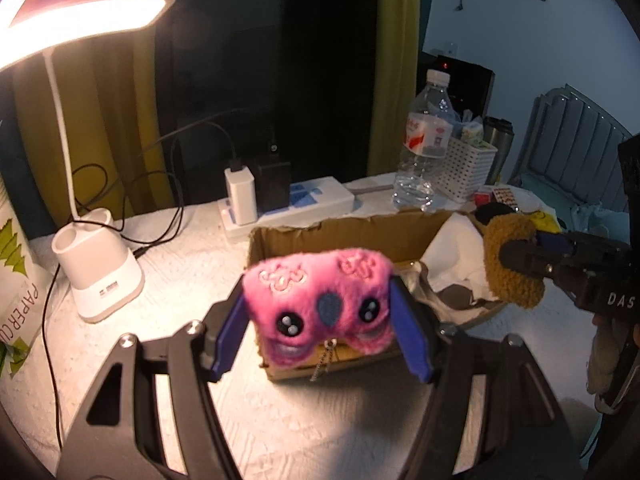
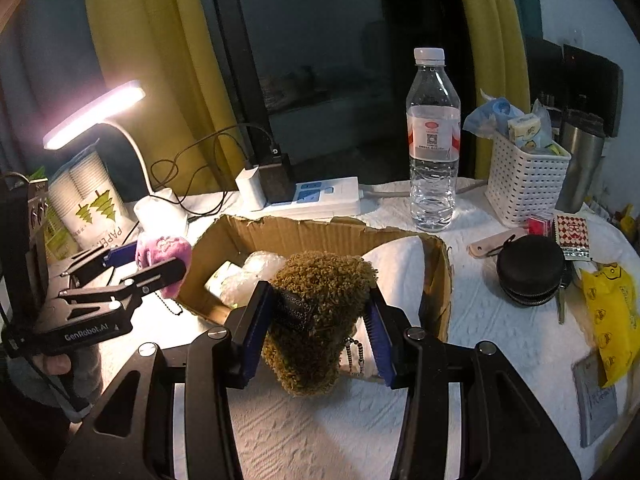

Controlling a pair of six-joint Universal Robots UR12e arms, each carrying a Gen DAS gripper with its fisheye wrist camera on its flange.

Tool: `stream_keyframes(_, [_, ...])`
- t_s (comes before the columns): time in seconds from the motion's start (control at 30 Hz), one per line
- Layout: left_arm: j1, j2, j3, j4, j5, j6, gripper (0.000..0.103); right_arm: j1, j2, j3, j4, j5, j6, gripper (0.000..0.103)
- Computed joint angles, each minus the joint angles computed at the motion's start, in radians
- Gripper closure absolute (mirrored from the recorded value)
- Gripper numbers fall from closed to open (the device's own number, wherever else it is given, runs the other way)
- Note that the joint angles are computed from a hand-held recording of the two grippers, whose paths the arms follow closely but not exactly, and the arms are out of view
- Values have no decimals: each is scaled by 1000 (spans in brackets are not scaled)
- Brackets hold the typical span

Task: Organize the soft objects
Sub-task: 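Carry the pink plush and brown plush over the box and lower them inside, then open both grippers to release the plushes into the box and withdraw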

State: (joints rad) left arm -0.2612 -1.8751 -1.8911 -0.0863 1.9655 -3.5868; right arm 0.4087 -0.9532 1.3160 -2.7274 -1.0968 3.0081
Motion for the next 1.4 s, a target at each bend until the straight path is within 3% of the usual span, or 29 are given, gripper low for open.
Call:
stream_keyframes(0.37, [23, -40, 25, -47, -47, -20, 34, 7, 55, -68, 53, 7, 6, 55])
stream_keyframes(0.63, [24, -60, 47, -81, -63, -1, 27, 10, 86, -107, 107, 9, 0, 55])
stream_keyframes(1.2, [22, -35, 30, -64, -60, -5, 26, 16, 82, -105, 121, -12, 3, 51])
stream_keyframes(1.3, [18, -28, 25, -55, -51, 0, 26, 17, 73, -95, 114, -14, 2, 47])
stream_keyframes(1.37, [14, -22, 21, -48, -45, 4, 26, 18, 65, -85, 102, -20, 4, 36])
stream_keyframes(1.4, [12, -19, 19, -43, -42, 7, 26, 18, 60, -79, 94, -22, 6, 36])
